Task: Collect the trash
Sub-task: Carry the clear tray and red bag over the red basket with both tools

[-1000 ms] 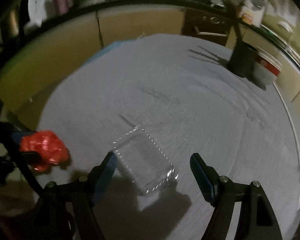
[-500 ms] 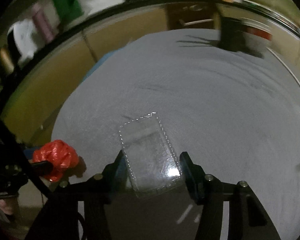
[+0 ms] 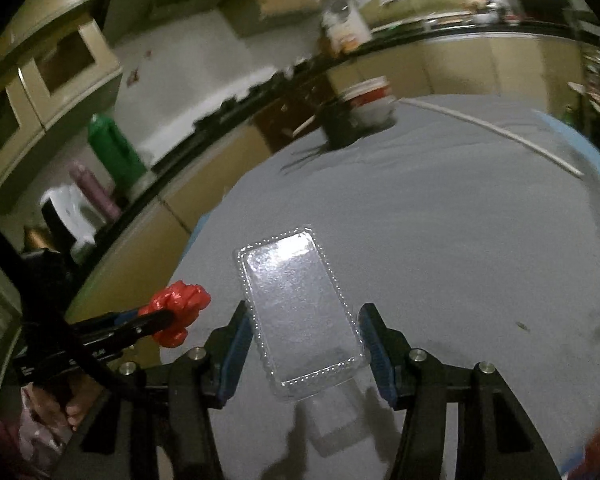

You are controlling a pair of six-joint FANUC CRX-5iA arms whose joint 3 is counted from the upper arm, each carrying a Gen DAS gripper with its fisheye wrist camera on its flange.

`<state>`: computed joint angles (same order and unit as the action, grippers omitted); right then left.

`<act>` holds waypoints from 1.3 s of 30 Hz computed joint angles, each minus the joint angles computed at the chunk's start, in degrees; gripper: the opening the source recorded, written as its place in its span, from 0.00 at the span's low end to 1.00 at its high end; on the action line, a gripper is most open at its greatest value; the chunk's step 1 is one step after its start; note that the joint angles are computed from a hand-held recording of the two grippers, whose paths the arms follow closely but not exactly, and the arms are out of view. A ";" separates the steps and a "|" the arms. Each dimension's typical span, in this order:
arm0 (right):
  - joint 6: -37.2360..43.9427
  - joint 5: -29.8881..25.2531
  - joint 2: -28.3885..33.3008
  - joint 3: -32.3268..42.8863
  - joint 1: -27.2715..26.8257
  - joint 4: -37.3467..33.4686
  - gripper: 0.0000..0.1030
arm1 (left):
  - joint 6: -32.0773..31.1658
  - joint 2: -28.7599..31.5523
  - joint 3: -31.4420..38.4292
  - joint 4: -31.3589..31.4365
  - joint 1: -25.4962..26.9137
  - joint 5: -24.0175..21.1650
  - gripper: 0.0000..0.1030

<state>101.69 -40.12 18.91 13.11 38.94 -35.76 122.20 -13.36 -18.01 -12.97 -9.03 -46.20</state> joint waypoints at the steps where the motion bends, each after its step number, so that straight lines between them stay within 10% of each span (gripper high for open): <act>1: 0.41 0.81 -1.66 -1.97 -0.79 -0.96 0.55 | 1.38 0.79 1.43 -1.75 -1.62 -0.91 0.43; 16: 2.44 7.70 -19.12 -20.62 -9.38 -7.48 0.55 | 8.09 13.61 19.60 -17.21 -18.49 -13.85 0.43; 39: -0.20 9.92 -30.37 -30.16 -14.41 -7.96 0.55 | 4.81 20.68 28.33 -20.93 -26.61 -17.37 0.43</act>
